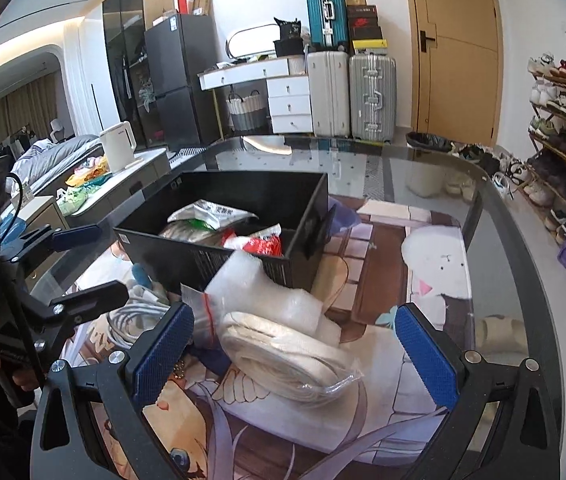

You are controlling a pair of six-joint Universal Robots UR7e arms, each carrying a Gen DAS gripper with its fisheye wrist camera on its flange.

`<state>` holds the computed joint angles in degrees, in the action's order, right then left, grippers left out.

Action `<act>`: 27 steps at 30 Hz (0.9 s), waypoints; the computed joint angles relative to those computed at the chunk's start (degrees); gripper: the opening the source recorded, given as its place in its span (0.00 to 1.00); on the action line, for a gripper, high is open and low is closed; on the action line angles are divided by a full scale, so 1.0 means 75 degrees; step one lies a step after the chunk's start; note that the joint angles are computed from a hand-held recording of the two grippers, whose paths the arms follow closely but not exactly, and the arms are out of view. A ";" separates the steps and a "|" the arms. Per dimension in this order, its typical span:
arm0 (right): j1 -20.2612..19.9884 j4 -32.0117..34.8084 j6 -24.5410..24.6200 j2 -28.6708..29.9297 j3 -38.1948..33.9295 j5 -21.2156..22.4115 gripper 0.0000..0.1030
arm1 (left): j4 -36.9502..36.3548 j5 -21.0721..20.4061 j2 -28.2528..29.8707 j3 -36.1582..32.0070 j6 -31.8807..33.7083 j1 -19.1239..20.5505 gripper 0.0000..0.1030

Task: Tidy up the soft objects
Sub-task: 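Move right gripper to the bagged white rope while left gripper hovers near the cables, then close right gripper on the bagged white rope and lift it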

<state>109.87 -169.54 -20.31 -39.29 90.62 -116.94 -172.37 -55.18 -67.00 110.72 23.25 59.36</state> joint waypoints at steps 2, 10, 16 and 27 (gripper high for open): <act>-0.0020 0.0099 0.0066 0.0012 -0.0009 0.0018 0.99 | -0.0021 -0.0017 -0.0002 0.0051 0.0115 -0.0026 1.00; -0.0049 0.0516 0.0240 0.0108 -0.0115 0.0004 0.99 | 0.0096 -0.0092 -0.0050 0.0045 0.0112 -0.0008 1.00; -0.0063 0.0852 0.0325 0.0222 -0.0247 -0.0085 0.99 | 0.0172 -0.0153 -0.0084 -0.0032 -0.0056 0.0066 1.00; -0.0101 0.1023 0.0688 0.0426 -0.0381 -0.0217 0.99 | 0.0175 -0.0260 -0.0100 -0.0158 -0.0406 0.0191 1.00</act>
